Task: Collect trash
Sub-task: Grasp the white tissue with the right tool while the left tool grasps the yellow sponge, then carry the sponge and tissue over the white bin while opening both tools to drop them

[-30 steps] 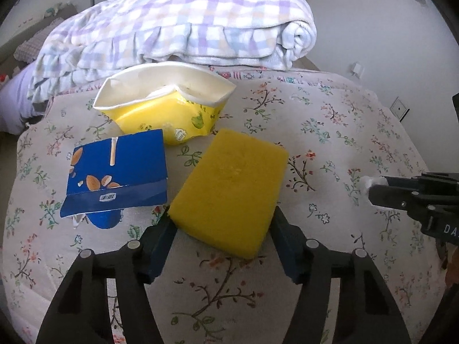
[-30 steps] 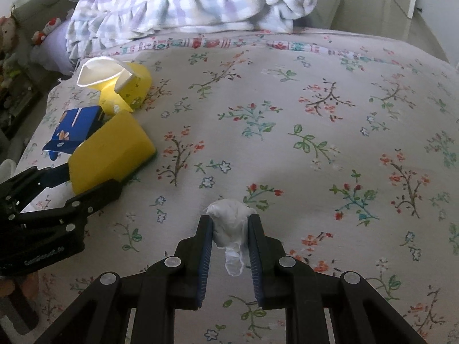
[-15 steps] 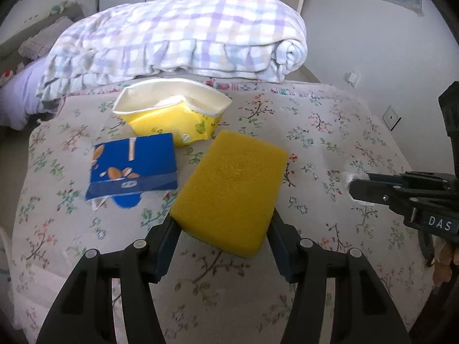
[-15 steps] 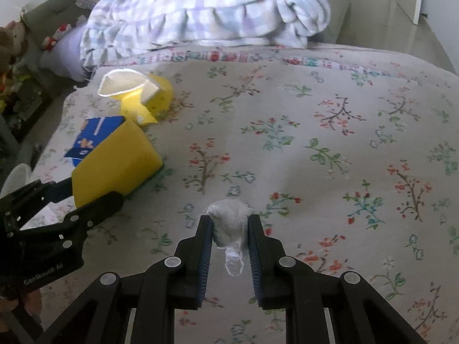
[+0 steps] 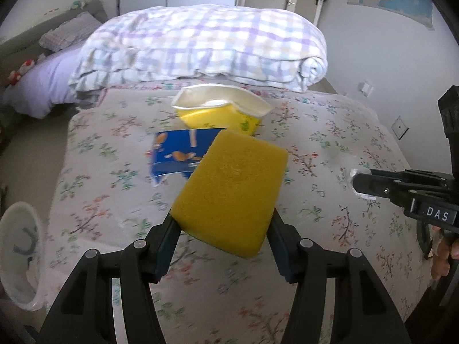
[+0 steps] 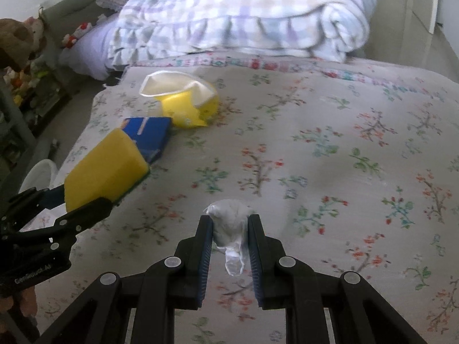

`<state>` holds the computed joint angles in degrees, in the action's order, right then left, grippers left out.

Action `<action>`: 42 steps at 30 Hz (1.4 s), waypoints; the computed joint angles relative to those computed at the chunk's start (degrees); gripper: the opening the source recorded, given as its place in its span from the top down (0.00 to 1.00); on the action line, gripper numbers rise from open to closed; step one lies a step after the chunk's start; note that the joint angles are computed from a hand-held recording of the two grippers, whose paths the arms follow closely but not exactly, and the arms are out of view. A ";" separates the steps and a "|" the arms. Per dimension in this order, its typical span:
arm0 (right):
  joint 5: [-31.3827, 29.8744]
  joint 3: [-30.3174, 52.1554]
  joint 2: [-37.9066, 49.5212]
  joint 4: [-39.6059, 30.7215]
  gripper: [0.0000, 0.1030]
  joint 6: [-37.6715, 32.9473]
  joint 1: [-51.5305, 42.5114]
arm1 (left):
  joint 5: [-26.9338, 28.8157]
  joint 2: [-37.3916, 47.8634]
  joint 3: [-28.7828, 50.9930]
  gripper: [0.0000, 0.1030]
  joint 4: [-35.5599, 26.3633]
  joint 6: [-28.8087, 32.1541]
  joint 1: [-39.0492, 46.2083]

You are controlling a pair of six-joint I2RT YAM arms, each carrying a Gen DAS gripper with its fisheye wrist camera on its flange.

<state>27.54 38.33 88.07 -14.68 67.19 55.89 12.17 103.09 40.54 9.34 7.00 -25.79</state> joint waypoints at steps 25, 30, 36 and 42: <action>-3.48 30.55 23.33 1.23 0.79 -10.38 0.90 | 4.24 -7.20 -0.70 0.41 -9.76 7.58 28.61; -4.34 35.55 27.01 0.80 0.79 -11.11 0.79 | 5.02 -6.34 0.53 0.41 -10.99 9.93 33.89; -5.01 42.01 31.51 -0.41 0.79 -11.98 0.59 | 6.34 -2.47 4.53 0.41 -13.44 11.53 40.82; -6.04 49.22 36.77 -2.57 0.79 -13.29 1.18 | 6.65 2.14 9.20 0.41 -15.52 12.08 46.19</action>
<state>21.51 87.55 124.84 -17.25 53.90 57.07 18.82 105.23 49.74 -6.18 19.08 20.40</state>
